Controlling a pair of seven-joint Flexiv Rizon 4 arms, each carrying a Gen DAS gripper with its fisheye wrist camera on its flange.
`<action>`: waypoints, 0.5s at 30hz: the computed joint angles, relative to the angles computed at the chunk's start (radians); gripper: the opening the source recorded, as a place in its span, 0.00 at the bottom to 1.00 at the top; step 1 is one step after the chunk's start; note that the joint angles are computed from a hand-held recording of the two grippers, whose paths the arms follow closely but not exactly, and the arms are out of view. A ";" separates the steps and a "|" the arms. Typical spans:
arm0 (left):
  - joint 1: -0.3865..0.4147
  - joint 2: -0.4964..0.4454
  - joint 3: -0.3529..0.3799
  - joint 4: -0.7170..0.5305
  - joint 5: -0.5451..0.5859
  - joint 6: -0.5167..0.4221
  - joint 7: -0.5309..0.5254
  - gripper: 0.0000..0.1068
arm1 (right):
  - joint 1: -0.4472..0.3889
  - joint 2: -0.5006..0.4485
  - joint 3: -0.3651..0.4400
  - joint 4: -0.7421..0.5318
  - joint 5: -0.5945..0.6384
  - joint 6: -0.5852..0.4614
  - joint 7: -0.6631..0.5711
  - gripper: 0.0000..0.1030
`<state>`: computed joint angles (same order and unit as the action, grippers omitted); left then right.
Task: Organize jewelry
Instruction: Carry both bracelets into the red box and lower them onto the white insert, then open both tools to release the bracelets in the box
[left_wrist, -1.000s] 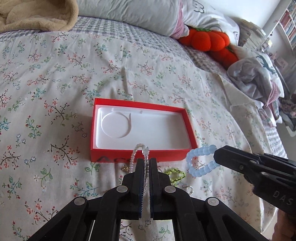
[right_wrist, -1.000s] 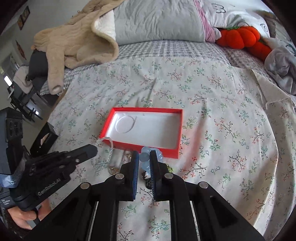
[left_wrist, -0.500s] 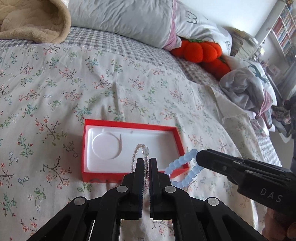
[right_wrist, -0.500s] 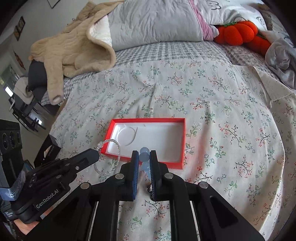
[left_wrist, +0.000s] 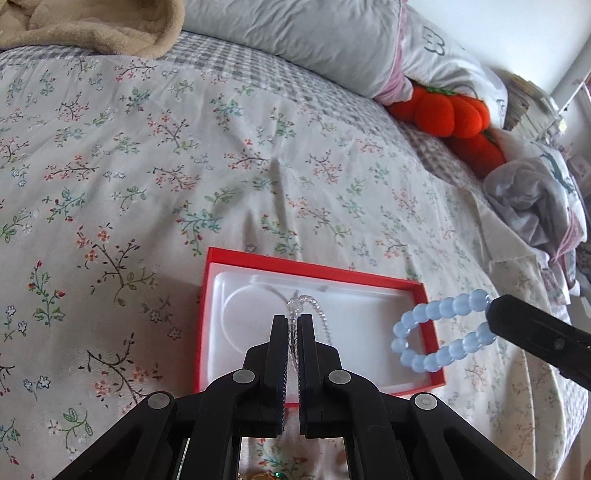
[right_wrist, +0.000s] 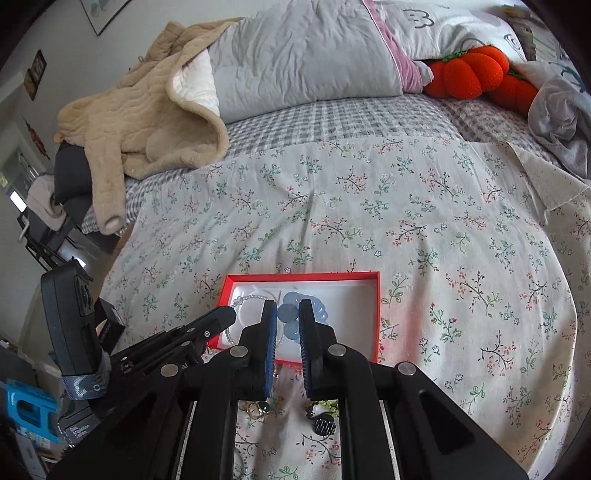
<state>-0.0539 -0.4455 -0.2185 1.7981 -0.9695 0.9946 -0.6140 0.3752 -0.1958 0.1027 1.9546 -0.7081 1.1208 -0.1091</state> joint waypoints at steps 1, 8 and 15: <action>-0.007 -0.007 0.008 -0.002 0.016 0.016 -0.009 0.00 | -0.001 -0.009 -0.002 -0.005 0.000 0.013 -0.001 0.12; -0.015 -0.025 0.003 -0.001 0.080 0.104 -0.026 0.00 | -0.001 -0.055 -0.007 -0.023 0.085 0.017 -0.040 0.12; -0.003 -0.032 -0.015 0.002 0.127 0.137 -0.039 0.00 | -0.014 -0.059 -0.008 -0.001 0.149 -0.034 -0.057 0.12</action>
<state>-0.0567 -0.4778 -0.2330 1.8002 -0.8425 1.1319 -0.6531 0.3607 -0.2550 0.0945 1.9536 -0.5591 1.0865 -0.1663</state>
